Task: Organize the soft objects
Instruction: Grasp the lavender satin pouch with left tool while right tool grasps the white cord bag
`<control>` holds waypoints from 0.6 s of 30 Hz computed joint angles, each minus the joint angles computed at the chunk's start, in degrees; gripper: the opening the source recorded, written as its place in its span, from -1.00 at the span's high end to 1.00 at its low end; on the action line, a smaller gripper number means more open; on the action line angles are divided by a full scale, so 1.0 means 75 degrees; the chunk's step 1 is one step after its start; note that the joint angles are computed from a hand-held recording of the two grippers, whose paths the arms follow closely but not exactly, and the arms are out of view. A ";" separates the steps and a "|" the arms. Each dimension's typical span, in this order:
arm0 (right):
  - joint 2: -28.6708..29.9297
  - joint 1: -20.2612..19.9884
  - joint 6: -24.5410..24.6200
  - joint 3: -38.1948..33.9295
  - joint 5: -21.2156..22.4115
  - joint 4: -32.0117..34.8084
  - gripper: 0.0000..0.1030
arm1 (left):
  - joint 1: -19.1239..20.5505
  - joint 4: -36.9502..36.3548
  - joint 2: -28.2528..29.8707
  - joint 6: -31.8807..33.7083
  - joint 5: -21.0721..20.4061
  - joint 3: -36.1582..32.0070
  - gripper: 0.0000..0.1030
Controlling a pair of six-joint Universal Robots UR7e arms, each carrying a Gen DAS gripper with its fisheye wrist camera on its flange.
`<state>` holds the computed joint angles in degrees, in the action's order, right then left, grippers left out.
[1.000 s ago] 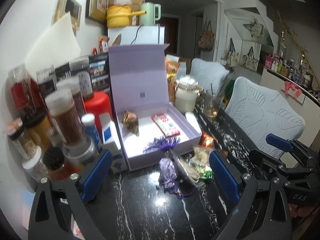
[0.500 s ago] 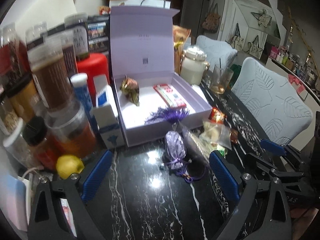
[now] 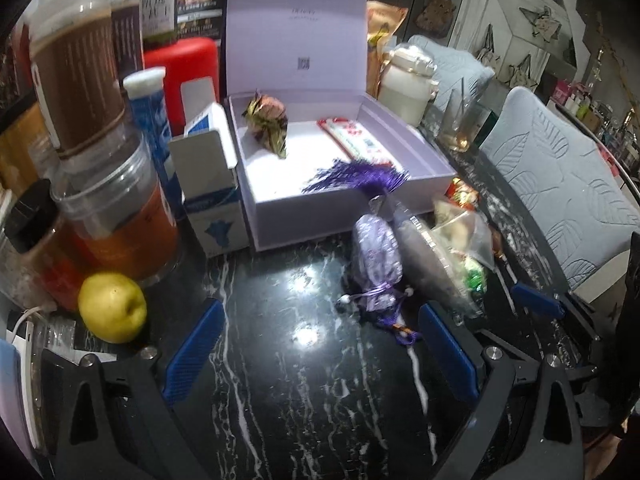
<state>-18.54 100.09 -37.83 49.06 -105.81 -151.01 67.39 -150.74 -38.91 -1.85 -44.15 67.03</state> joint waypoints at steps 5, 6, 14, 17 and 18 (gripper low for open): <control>0.0433 0.0054 -0.0642 -0.0434 -0.0187 -0.0265 -0.61 | 0.0153 0.0306 0.0009 -0.0279 0.0094 -0.0114 -0.93; 0.0540 0.0056 -0.0705 -0.0600 -0.0202 -0.0208 -0.61 | 0.0171 0.0342 0.0018 -0.0324 0.0116 -0.0139 -0.93; 0.1332 0.0016 -0.0747 -0.2073 -0.0011 0.0590 -0.49 | 0.0291 0.0409 0.0103 -0.0543 -0.0108 -0.0352 -0.93; 0.1572 0.0019 -0.0723 -0.2565 0.0019 0.0814 -0.31 | 0.0307 0.0409 0.0176 -0.0461 -0.0161 -0.0466 -0.93; 0.1707 0.0016 -0.0677 -0.2867 0.0013 0.1021 -0.20 | 0.0318 0.0419 0.0199 -0.0446 -0.0222 -0.0506 -0.93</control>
